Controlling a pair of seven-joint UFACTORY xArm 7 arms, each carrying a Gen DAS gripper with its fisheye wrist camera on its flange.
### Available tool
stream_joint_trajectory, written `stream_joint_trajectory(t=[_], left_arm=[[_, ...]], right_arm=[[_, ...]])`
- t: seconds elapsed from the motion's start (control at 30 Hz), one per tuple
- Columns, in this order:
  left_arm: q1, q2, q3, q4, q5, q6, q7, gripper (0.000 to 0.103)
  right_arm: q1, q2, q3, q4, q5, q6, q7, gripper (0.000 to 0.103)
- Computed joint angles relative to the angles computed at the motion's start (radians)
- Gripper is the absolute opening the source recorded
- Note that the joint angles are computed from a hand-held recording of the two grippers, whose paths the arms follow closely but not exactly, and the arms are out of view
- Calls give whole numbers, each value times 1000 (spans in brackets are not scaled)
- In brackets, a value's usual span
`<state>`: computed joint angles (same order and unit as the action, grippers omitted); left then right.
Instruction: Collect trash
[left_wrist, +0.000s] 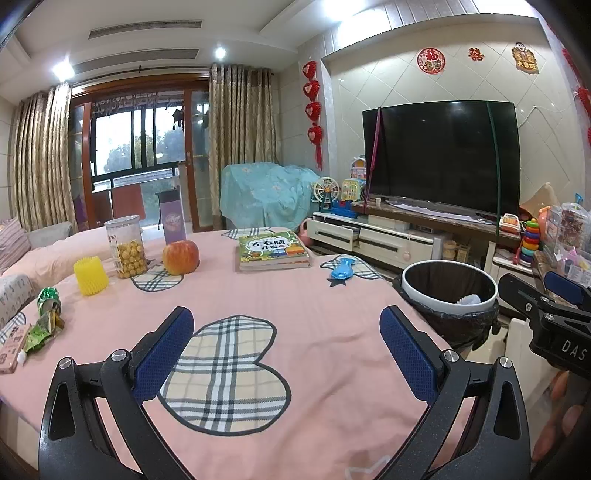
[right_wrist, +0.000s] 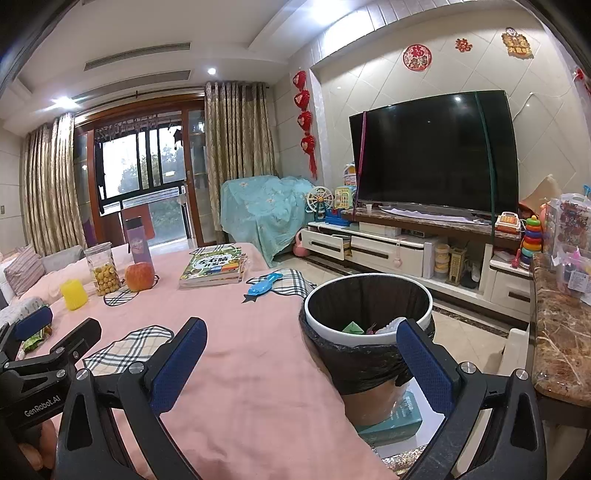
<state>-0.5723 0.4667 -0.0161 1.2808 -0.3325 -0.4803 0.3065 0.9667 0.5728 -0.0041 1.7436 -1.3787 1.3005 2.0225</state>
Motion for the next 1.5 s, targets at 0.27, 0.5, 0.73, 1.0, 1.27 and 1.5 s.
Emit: stream_joint_trajectory(t=[0.27, 0.5, 0.73, 1.0, 1.27, 1.5], left_arm=[[-4, 1, 3, 1, -5, 3, 5, 103], [-2, 0, 4, -1, -4, 4, 4, 103], [-3, -1, 7, 0, -6, 9, 5, 103], [4, -3, 2, -3, 4, 11, 1, 103], [6, -2, 3, -1, 9, 13, -4, 103], [9, 3, 6, 7, 18, 19, -9, 103]], right_arm=[[1, -1, 0, -4, -4, -5, 6, 103], [1, -1, 0, -5, -9, -5, 9, 103], [1, -2, 1, -5, -8, -6, 8, 103], [3, -1, 1, -1, -13, -7, 10, 103], [3, 1, 1, 3, -9, -7, 8, 103], [4, 0, 0, 1, -10, -11, 10, 103]])
